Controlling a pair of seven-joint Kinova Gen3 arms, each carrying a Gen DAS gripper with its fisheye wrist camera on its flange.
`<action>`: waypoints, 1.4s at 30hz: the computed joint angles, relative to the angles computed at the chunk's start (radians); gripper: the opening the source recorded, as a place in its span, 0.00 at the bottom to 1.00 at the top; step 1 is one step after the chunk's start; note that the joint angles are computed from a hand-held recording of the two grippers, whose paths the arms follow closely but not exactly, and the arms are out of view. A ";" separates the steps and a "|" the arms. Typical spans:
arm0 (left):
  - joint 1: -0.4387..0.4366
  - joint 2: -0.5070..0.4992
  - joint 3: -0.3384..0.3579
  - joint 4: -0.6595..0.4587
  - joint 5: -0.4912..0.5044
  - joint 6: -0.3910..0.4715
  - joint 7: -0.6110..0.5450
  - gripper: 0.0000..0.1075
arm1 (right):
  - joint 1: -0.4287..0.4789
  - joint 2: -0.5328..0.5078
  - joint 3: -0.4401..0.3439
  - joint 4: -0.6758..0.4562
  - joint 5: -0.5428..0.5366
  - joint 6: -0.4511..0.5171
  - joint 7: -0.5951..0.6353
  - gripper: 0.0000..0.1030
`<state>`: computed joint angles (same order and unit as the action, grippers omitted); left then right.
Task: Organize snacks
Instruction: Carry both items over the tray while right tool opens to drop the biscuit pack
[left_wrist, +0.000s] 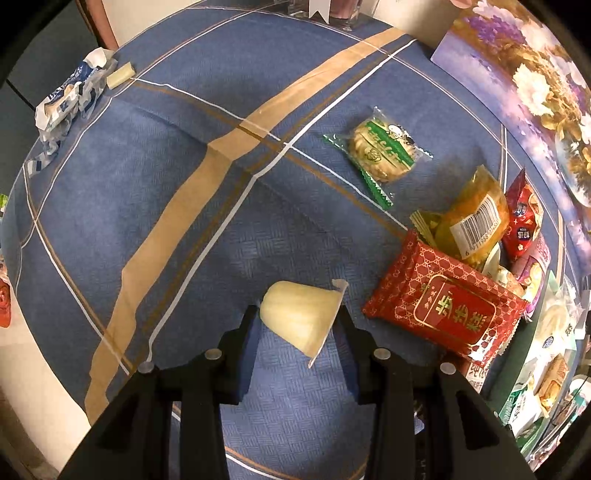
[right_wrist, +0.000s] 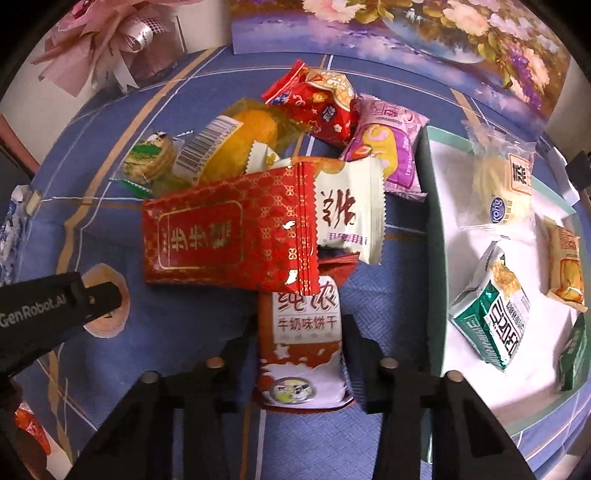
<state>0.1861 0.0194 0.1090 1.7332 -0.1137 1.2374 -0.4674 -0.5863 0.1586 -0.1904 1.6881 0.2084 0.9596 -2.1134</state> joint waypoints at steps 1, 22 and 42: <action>-0.001 -0.002 -0.001 -0.003 0.002 0.004 -0.002 0.39 | 0.003 0.001 0.001 -0.005 -0.004 0.005 0.005 0.41; 0.058 -0.026 0.051 -0.117 -0.104 0.069 0.091 0.38 | 0.133 -0.149 0.011 0.000 -0.144 0.012 0.147 0.40; 0.283 0.134 0.103 -0.363 -0.181 0.117 0.092 0.38 | 0.365 -0.205 0.138 0.021 -0.285 0.070 0.204 0.41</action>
